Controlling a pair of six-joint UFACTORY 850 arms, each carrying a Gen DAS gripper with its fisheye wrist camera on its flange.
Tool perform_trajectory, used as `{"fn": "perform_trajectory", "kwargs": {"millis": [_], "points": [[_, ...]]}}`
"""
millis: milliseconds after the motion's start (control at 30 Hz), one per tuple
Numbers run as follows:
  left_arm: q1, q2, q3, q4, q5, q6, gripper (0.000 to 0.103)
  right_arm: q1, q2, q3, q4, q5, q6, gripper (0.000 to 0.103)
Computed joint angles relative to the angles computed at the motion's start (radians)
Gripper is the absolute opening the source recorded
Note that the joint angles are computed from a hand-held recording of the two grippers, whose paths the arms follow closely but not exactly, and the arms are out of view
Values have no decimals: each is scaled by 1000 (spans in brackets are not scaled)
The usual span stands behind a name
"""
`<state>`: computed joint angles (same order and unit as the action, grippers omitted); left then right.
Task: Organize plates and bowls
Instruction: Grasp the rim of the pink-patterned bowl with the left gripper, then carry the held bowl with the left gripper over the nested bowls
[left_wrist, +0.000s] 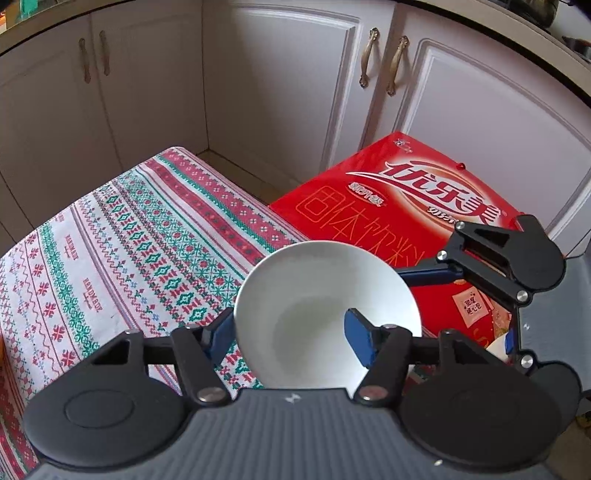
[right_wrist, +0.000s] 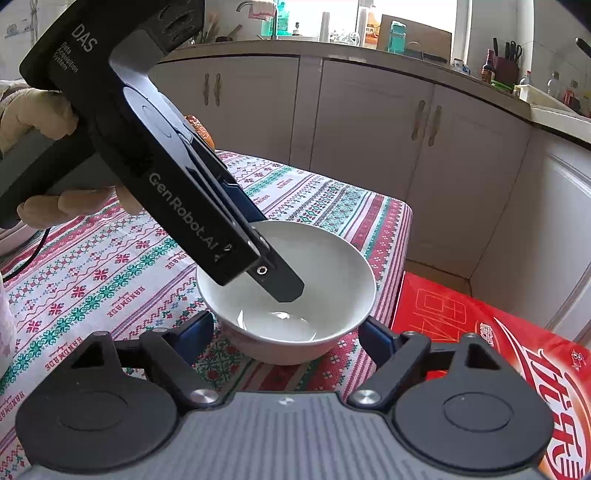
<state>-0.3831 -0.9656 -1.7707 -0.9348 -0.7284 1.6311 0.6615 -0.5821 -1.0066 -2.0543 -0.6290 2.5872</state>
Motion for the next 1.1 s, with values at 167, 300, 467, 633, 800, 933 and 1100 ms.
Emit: {"fn": "perform_trajectory", "kwargs": {"millis": [167,300,467,633,800,933,1100], "points": [[0,-2,-4,2,-3,0,62,2,1,2,-2,-3,7,89],[-2,1,2,0,4,1,62,3,4,1,8,1,1,88],[0,10,11,11,2,-2,62,8,10,-1,29,9,-16,88],[8,46,57,-4,7,23,62,27,28,-3,77,9,-55,88],[28,100,120,-24,-2,60,62,58,48,-16,158,11,-134,88],[48,153,185,-53,0,112,62,88,60,-29,220,7,-192,88],[71,214,263,-87,11,158,62,123,70,-43,261,2,-213,88]]}}
